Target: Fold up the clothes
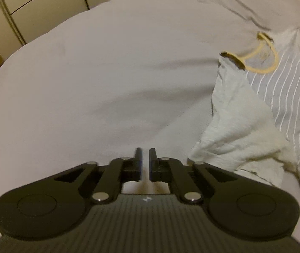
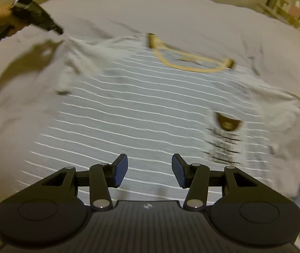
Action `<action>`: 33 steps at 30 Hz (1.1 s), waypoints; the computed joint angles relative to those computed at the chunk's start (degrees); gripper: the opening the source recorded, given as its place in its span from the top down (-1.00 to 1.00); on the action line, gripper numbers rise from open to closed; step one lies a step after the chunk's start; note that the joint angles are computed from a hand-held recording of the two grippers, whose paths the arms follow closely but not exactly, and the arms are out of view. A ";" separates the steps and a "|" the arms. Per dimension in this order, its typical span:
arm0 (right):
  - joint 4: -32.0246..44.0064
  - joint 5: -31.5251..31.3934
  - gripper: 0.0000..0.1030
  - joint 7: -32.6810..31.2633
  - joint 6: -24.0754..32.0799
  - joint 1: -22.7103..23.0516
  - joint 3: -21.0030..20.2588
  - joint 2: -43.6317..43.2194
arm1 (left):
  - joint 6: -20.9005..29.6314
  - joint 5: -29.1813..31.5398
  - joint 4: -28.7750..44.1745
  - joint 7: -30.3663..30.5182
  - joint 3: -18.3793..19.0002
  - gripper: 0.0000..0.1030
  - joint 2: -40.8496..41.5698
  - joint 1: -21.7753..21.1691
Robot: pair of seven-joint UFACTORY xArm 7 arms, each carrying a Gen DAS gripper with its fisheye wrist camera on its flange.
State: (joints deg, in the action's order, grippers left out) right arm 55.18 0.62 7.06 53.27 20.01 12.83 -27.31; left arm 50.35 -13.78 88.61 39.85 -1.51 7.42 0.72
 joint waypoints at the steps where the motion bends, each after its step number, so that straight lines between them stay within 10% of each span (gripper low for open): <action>1: 0.68 0.77 0.05 -0.54 -1.36 0.86 0.39 1.51 | -0.18 -0.92 -1.40 0.54 -0.01 0.83 -1.07 0.23; 7: 6.98 0.04 0.06 -6.14 -16.03 6.11 3.78 15.86 | -3.94 -5.58 -13.01 3.67 0.41 0.63 -8.85 -0.66; 15: 24.35 -35.28 0.07 -6.55 -14.79 16.70 2.28 40.96 | -9.48 -7.89 -28.96 0.87 3.49 0.48 -21.00 -2.10; 17: 25.08 -38.55 0.33 -6.41 -15.62 18.75 0.24 42.56 | -10.05 -7.72 -31.32 -0.33 4.38 0.48 -23.37 -2.21; 19: 26.44 -36.52 0.98 -6.43 -15.99 19.32 -0.46 43.48 | -9.60 -7.64 -32.03 -0.52 5.38 0.47 -24.70 -2.49; 26: 27.79 -19.18 1.00 -13.65 -20.21 17.79 2.07 42.78 | -8.18 -11.21 -28.94 0.80 7.10 0.37 -22.78 -4.62; 33: 24.02 -14.89 0.69 -8.75 -19.05 17.89 1.29 38.13 | -14.21 -14.41 -23.47 3.26 3.42 0.26 -12.34 -6.06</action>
